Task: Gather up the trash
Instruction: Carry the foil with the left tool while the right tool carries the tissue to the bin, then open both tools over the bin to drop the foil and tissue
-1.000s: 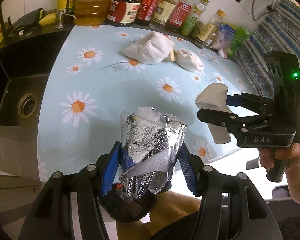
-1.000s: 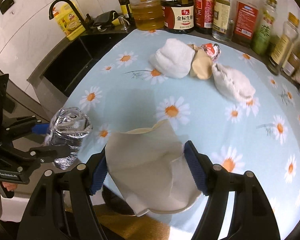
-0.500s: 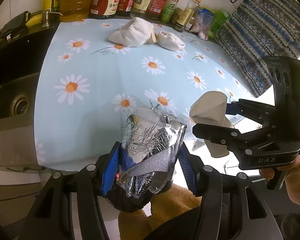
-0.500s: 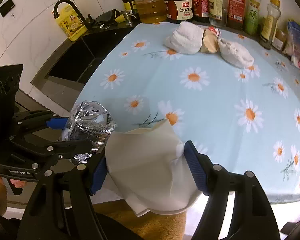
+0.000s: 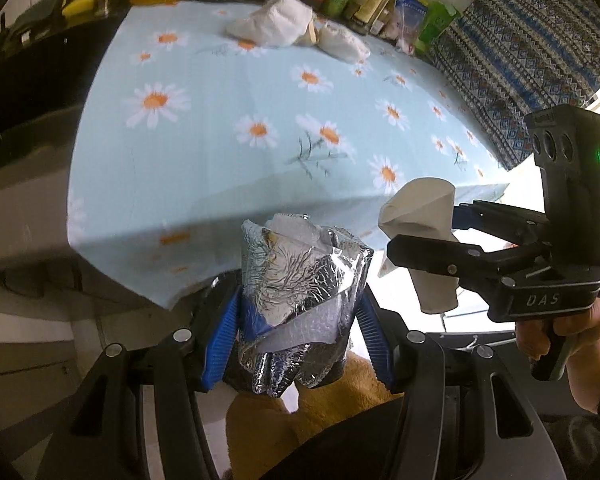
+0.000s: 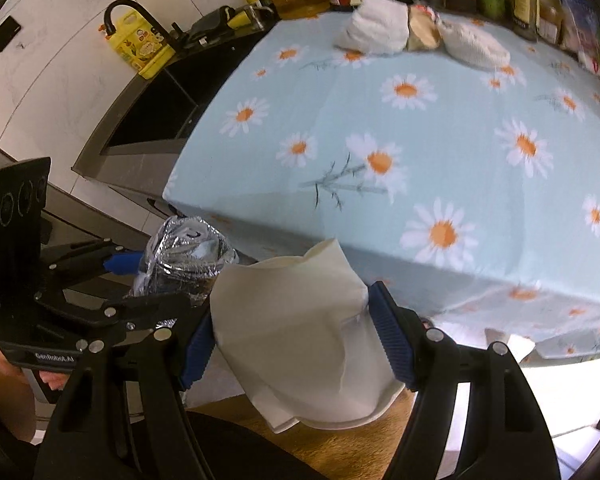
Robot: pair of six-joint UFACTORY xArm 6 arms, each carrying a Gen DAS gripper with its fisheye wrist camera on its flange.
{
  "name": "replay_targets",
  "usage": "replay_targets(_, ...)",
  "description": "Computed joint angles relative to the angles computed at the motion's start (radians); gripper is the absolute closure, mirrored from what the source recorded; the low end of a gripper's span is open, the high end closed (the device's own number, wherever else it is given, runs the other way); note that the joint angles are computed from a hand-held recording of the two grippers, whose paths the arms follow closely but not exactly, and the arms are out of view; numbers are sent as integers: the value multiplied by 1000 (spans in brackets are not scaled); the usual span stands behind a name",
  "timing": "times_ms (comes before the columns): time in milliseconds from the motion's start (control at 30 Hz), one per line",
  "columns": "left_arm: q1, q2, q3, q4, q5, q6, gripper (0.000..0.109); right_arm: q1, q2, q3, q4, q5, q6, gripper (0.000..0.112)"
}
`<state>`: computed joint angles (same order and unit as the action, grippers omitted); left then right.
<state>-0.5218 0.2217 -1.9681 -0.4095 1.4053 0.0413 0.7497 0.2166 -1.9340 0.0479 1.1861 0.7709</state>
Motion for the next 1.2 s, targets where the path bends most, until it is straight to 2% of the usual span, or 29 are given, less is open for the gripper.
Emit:
replay_targets(233,1,-58,149,-14,-12,-30,54,-7,-69,189,109,-114,49,41)
replay_targets(533,-4,-102,303,-30,-31,-62,54,-2,-115,348,169,-178,81,41)
replay_targets(867,-17,-85,358,-18,-35,-129,53,-8,-121,436,250,-241,79,41)
replay_targets(1100,-25,-52,331,3,-13,-169,52,-21,-110,448,303,-264,48,41)
replay_targets(1167,-27,-45,322,12,-2,-183,46,-23,-104,441,313,-265,40,41)
replay_targets(1200,-29,-40,316,19,5,-191,36,-25,-101,439,329,-267,28,37)
